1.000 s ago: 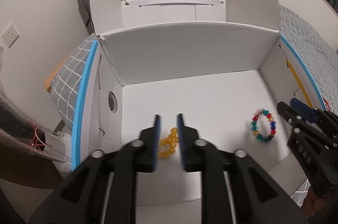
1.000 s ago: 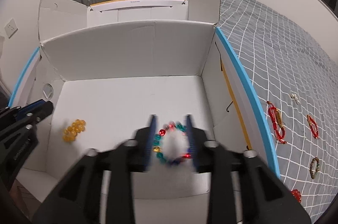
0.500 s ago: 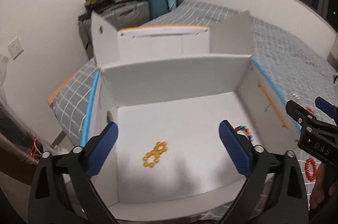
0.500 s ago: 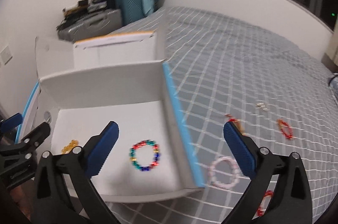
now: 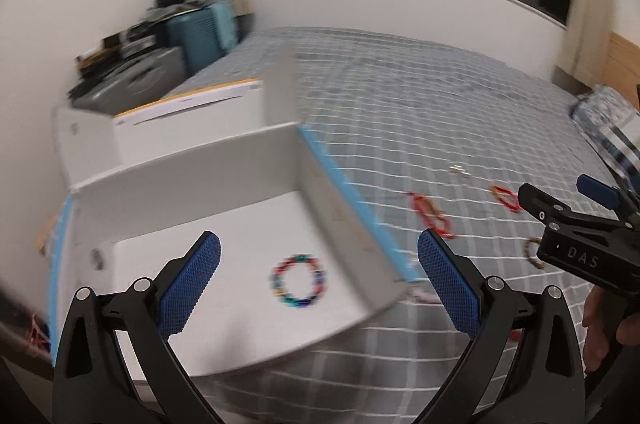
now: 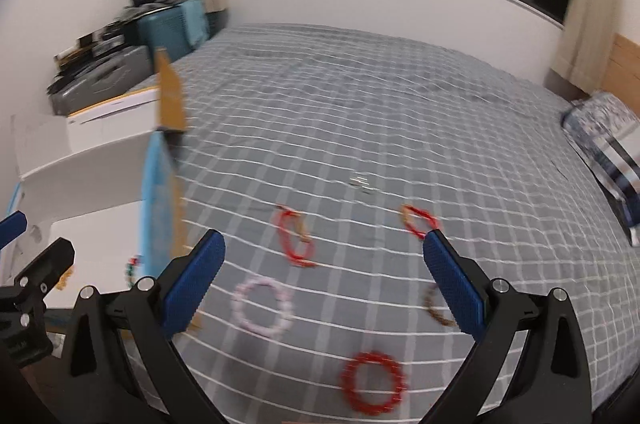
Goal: Organize jewelry
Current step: 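Withdraw both open tools from the box back over the bed, then grasp the brown wooden bead bracelet with the right tool while the left tool grasps the pink bead bracelet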
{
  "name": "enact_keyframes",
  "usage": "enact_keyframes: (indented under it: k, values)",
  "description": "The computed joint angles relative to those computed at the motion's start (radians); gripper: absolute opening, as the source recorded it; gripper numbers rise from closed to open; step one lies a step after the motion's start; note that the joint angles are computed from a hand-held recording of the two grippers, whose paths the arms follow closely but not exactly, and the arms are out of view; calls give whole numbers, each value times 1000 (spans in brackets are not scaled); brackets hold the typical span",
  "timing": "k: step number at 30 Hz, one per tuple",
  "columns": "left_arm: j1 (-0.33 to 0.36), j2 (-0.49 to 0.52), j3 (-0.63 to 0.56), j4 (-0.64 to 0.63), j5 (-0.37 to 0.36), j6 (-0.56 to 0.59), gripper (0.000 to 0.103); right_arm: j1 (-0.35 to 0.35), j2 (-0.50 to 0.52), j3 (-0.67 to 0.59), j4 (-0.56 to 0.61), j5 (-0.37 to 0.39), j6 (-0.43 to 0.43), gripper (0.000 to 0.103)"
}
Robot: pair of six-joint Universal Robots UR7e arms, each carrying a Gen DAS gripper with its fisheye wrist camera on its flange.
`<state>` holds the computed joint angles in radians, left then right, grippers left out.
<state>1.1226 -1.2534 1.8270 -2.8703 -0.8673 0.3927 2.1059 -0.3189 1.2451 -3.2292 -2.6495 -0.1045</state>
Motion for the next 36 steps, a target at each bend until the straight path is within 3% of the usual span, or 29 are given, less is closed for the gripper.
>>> enact_keyframes:
  k: [11, 19, 23, 26, 28, 33, 36]
  values:
    - [-67, 121, 22, 27, -42, -49, 97, -79, -190, 274, -83, -39, 96, 95]
    - [-30, 247, -30, 65, -65, -68, 97, -161, -230, 347, -62, 23, 164, 95]
    - [-38, 324, 1, -160, 43, 68, 97, -204, -213, 346, -40, 58, 169, 95]
    - [-39, 364, 7, -279, 69, 128, 97, -237, -196, 339, -34, 86, 171, 95]
    - [-38, 365, 2, -291, 55, 124, 97, -257, -189, 340, -40, 106, 177, 95]
    - [-41, 324, 22, -213, -80, 48, 97, -284, -197, 354, -33, 110, 190, 95]
    - [-46, 339, 25, -222, -83, 67, 97, -291, -206, 368, -40, 118, 194, 95]
